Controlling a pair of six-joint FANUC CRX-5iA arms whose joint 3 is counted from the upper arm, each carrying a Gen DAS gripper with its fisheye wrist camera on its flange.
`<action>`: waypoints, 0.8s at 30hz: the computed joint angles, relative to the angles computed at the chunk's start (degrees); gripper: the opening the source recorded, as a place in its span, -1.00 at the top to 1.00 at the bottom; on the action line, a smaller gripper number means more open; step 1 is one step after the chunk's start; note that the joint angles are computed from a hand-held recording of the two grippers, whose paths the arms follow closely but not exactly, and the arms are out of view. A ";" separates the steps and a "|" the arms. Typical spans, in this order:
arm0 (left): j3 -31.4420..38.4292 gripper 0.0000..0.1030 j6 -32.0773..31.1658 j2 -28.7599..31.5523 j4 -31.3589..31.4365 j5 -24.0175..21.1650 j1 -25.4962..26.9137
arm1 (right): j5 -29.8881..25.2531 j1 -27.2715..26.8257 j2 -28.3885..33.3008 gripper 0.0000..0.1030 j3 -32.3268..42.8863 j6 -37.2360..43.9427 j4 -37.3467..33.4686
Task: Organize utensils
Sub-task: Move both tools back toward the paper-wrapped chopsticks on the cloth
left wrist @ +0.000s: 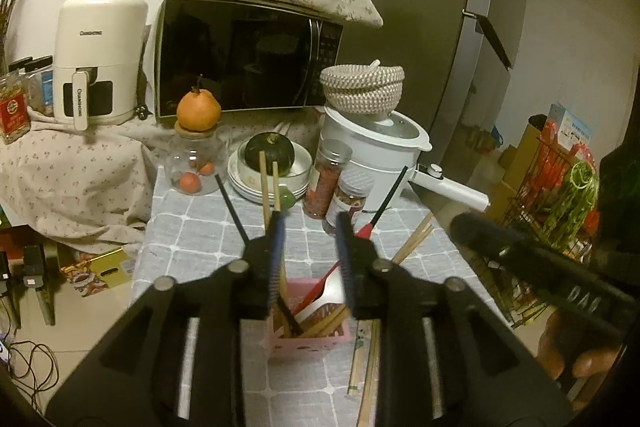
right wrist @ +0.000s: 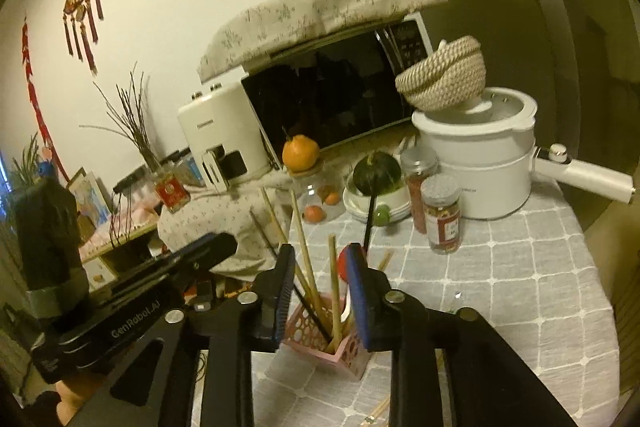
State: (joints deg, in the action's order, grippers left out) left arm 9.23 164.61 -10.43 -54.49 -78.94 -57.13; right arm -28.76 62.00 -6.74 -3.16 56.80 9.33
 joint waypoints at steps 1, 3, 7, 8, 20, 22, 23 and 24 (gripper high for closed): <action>0.09 0.23 0.28 -0.04 -0.35 -0.40 -0.50 | 0.51 0.03 -0.71 0.31 -0.74 -1.12 1.27; 0.32 0.07 0.72 0.02 -0.76 -1.23 -1.49 | 1.28 -0.01 -2.11 0.16 -2.12 -2.46 2.94; 0.31 -0.16 0.81 0.07 0.47 -2.09 -2.10 | 1.03 -0.19 -3.92 -0.03 -4.41 -6.00 6.44; 0.15 -0.34 0.75 0.00 1.22 -2.05 -1.94 | 0.81 -0.38 -4.15 -0.11 -4.83 -6.84 6.83; -4.41 -0.69 -2.44 0.42 13.23 -0.72 2.94 | -8.81 -2.04 -1.41 -0.43 -8.18 -11.96 12.52; -5.20 -0.70 -2.36 0.69 14.56 -0.84 3.85 | -10.35 -2.15 -0.67 -0.46 -8.35 -11.77 12.57; -5.37 -0.70 -2.40 0.85 14.94 -0.96 4.13 | -10.95 -2.25 -0.21 -0.48 -8.23 -11.55 12.37; -5.66 -0.70 -2.56 1.06 15.43 -1.02 4.51 | -11.73 -2.39 0.47 -0.49 -8.14 -11.47 12.28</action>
State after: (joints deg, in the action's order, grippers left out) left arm 3.57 162.05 -9.37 -39.06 -79.96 -52.61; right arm -40.49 59.61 -6.27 -11.30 45.32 21.62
